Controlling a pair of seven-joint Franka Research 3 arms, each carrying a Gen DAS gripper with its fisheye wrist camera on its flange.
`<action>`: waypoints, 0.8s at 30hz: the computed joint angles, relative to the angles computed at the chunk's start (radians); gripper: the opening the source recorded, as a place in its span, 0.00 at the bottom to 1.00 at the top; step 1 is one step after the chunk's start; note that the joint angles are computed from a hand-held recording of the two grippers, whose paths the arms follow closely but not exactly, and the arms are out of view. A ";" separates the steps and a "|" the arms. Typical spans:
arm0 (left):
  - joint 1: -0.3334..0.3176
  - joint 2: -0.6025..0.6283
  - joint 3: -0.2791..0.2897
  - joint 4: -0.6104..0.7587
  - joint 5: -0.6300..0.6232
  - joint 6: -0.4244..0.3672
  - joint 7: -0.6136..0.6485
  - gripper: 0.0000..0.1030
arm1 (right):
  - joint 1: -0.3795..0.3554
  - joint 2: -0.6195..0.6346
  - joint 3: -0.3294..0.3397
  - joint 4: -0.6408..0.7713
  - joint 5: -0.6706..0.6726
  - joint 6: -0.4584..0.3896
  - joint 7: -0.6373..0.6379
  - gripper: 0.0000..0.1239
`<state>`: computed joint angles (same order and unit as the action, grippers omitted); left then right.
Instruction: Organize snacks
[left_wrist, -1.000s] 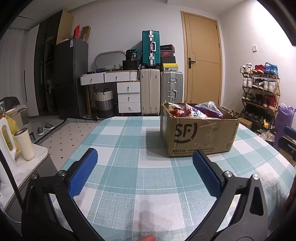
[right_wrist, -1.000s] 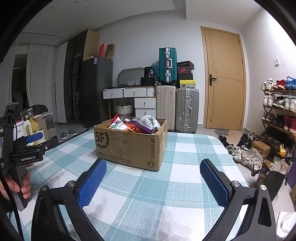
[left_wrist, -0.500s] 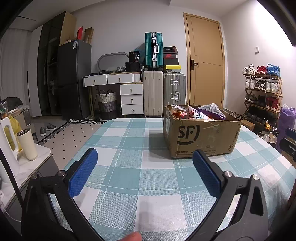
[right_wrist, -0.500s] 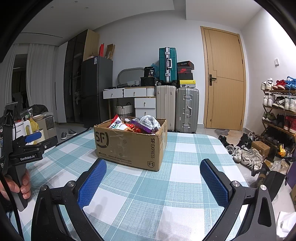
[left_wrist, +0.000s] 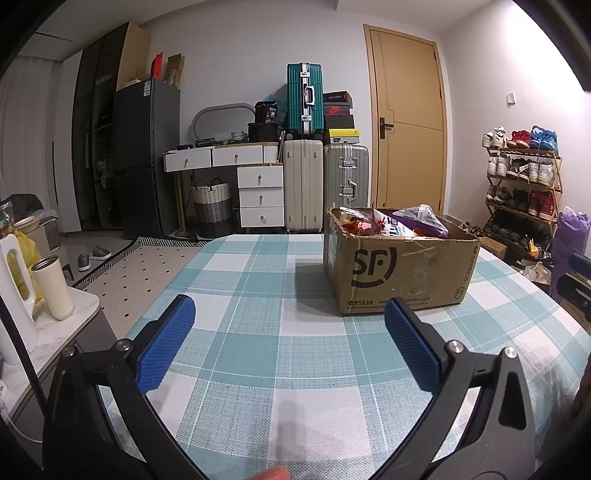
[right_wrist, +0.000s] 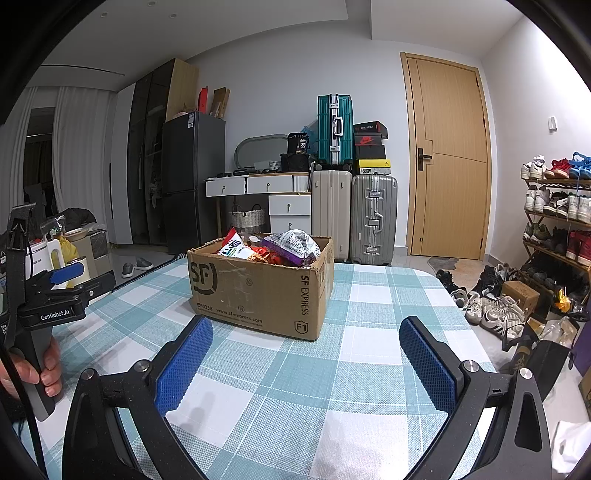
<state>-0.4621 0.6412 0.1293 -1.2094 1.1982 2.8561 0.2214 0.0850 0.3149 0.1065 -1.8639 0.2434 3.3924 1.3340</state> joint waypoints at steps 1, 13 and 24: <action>0.000 0.000 0.000 0.000 0.000 0.000 0.000 0.99 | -0.001 0.003 0.001 0.003 -0.001 0.000 0.001 0.83; -0.002 -0.001 0.002 -0.001 0.004 0.000 -0.005 0.99 | -0.001 0.003 0.000 0.002 -0.004 0.001 0.003 0.83; -0.015 -0.011 0.019 -0.014 0.071 -0.006 -0.086 0.99 | 0.002 0.000 -0.002 -0.001 -0.003 0.001 0.003 0.83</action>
<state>-0.4772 0.6301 0.1482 -1.2232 1.2691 2.8502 0.1358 0.0868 0.3151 0.1041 -1.8645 0.2404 3.3936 1.3370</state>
